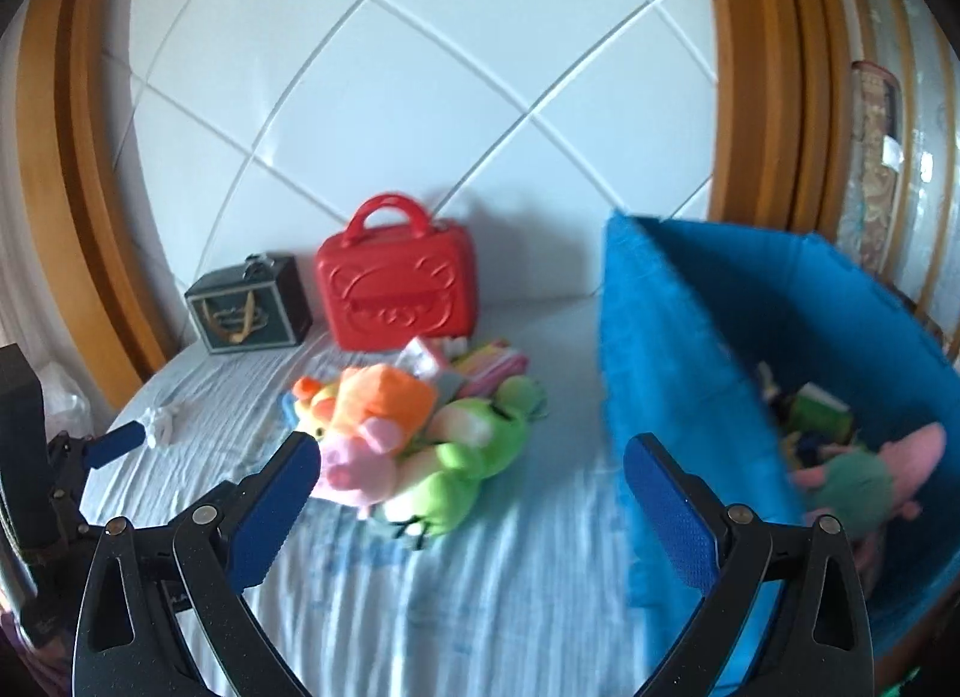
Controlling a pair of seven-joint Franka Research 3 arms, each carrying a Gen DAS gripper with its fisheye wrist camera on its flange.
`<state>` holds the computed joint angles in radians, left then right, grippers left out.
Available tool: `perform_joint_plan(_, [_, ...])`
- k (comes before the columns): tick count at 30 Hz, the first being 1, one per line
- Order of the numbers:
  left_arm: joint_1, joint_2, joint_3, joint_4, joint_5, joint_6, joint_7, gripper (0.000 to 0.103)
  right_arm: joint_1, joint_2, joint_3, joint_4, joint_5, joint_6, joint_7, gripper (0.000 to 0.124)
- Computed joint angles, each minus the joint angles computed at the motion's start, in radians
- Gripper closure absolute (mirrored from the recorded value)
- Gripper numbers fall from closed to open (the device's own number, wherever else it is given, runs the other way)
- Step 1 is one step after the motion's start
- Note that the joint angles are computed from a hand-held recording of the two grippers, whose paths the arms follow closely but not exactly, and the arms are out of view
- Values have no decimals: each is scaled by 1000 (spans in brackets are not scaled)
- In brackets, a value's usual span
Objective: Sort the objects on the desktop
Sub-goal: 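Return the right tool to the plush pile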
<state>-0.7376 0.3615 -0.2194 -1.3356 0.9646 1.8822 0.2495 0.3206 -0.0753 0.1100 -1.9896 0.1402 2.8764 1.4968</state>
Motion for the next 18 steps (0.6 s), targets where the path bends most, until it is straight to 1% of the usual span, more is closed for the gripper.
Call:
perform_joint_plan(3, [74, -123, -8, -197, -48, 110, -41, 3, 14, 66, 36, 49, -143, -47, 169, 21])
perform_joint_plan(7, [153, -194, -32, -327, -87, 191, -67, 3, 67, 136, 23, 100, -285, -87, 319, 21])
perform_joint_plan(11, [209, -201, -46, -384, -133, 271, -61, 3, 122, 208, -18, 158, -424, -129, 459, 21])
perform_joint_plan(14, [234, -176, -46, -394, -158, 331, -51, 3, 147, 264, -42, 209, -455, -191, 496, 21])
perform_joint_plan(18, [250, -113, -36, -365, -200, 406, -15, 3, 164, 320, -72, 253, -470, -255, 536, 21])
